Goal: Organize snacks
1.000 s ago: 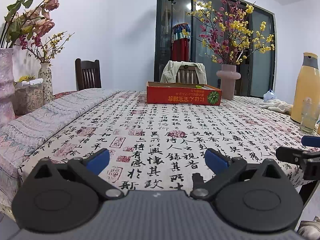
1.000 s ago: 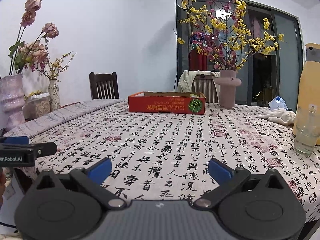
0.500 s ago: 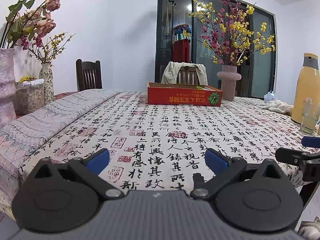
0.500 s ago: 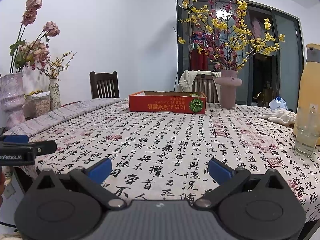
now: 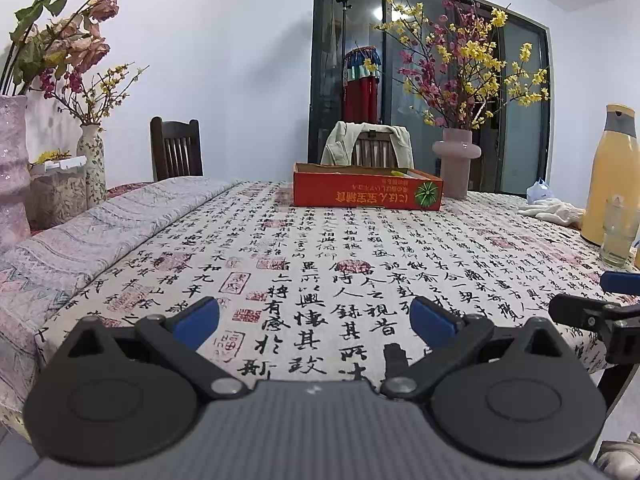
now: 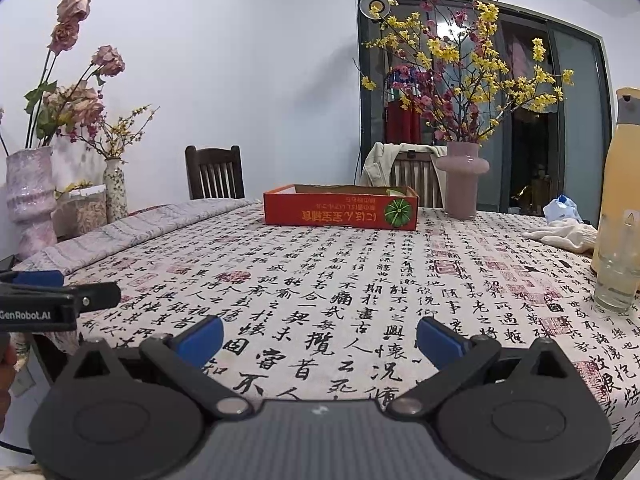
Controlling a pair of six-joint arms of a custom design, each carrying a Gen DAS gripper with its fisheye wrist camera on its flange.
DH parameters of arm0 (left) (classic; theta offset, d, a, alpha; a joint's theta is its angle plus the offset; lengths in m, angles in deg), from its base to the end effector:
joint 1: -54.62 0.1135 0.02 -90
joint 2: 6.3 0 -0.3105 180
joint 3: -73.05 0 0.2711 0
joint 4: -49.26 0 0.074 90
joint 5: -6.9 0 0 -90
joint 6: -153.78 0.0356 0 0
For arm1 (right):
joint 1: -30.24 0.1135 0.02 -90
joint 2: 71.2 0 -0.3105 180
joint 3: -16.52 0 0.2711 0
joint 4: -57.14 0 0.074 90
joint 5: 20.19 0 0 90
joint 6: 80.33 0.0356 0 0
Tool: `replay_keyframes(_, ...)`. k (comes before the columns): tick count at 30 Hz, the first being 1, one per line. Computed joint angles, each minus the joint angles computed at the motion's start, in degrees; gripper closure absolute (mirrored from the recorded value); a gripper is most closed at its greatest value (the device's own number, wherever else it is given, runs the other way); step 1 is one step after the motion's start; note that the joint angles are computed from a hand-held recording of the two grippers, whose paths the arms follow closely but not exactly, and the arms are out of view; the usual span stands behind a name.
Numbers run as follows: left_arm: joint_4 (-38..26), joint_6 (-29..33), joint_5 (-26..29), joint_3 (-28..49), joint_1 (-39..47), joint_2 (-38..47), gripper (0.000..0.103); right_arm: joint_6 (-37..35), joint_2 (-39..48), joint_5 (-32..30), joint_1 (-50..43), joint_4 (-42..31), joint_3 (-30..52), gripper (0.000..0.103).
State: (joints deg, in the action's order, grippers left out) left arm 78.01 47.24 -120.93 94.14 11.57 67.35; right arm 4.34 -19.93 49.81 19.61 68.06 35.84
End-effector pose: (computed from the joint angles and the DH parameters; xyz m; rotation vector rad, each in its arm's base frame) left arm 0.1544 -0.1143 0.1550 0.0220 1.8955 -0.0490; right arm 0.1556 -0.0168 0.1737 -0.1423 1.9123 0.1509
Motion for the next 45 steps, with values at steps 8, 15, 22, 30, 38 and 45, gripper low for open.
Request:
replay_keyframes(8, 0.17, 0.01, -0.49, -0.1, -0.31, -0.04, 0.0, 0.0, 0.31, 0.29, 0.18, 0.3, -0.18, 0.0)
replay_keyframes(15, 0.04, -0.06, -0.99, -0.07, -0.68, -0.15, 0.0, 0.04, 0.93, -0.73, -0.58, 0.28, 0.15, 0.0)
replay_keyframes(22, 0.19, 0.05, -0.87, -0.15, -0.55, -0.2, 0.0, 0.04, 0.59, -0.62, -0.69, 0.26, -0.04, 0.0)
replay_keyframes(30, -0.38, -0.02, -0.58, -0.01, -0.4, -0.47, 0.0, -0.01, 0.21, -0.6, -0.66, 0.02, -0.11, 0.0)
replay_keyframes(38, -0.07, 0.1, -0.6, -0.08, -0.4, -0.36, 0.0, -0.3, 0.34, -0.68, -0.53, 0.21, -0.16, 0.0)
replay_keyframes(45, -0.87, -0.08, -0.32, 0.33, 0.19, -0.34, 0.0, -0.11, 0.64, -1.31, -1.15, -0.02, 0.17, 0.0)
